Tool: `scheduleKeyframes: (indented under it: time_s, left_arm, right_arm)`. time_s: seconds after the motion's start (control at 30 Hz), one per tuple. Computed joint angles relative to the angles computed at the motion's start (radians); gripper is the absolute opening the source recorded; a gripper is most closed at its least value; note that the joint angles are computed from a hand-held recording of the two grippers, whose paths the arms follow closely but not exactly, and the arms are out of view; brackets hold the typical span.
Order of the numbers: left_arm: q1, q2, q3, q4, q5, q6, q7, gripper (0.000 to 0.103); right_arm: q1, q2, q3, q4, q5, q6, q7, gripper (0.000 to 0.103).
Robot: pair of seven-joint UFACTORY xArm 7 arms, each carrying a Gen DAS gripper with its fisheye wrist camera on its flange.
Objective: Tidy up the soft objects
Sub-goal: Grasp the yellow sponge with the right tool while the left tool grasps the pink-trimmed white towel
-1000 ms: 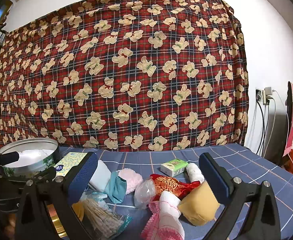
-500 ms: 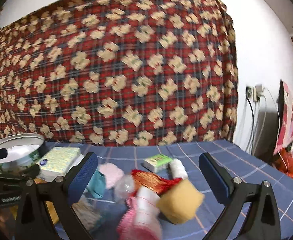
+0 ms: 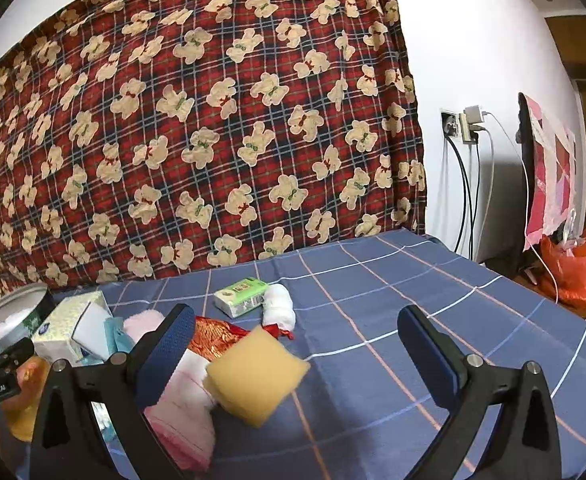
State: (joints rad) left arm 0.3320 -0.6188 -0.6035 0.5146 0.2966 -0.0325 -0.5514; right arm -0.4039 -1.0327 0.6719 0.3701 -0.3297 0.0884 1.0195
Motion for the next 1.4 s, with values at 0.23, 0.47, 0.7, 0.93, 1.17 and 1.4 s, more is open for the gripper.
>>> scheduleKeyframes:
  time_s: [0.23, 0.47, 0.7, 0.93, 1.17, 1.4]
  left_arm:
    - [-0.027, 0.006, 0.009, 0.001, 0.008, 0.016, 0.006, 0.103]
    - [-0.439, 0.081, 0.344, -0.005, -0.105, 0.063, 0.134, 0.103]
    - [-0.44, 0.07, 0.278, -0.001, -0.116, 0.073, 0.136, 0.101]
    - [-0.498, 0.096, 0.283, 0.041, -0.126, 0.1, 0.157, 0.101]
    - [-0.522, 0.185, 0.227, 0.136, -0.097, 0.133, 0.157, 0.095]
    - [-0.559, 0.364, 0.184, 0.317, -0.008, 0.285, 0.088, 0.084]
  right_arm:
    - [0.075, 0.068, -0.09, -0.002, -0.01, 0.0, -0.094, 0.102]
    - [0.202, 0.228, -0.214, 0.038, 0.011, 0.022, -0.228, 0.102]
    - [0.373, 0.454, -0.396, 0.124, 0.085, 0.065, -0.355, 0.096]
    - [0.593, 0.546, -0.595, 0.144, 0.249, 0.061, -0.534, 0.069]
    - [0.48, 0.421, -0.499, 0.008, 0.375, -0.2, -0.53, 0.066]
    - [0.073, 0.222, -0.156, -0.034, 0.336, -0.207, -0.358, 0.068]
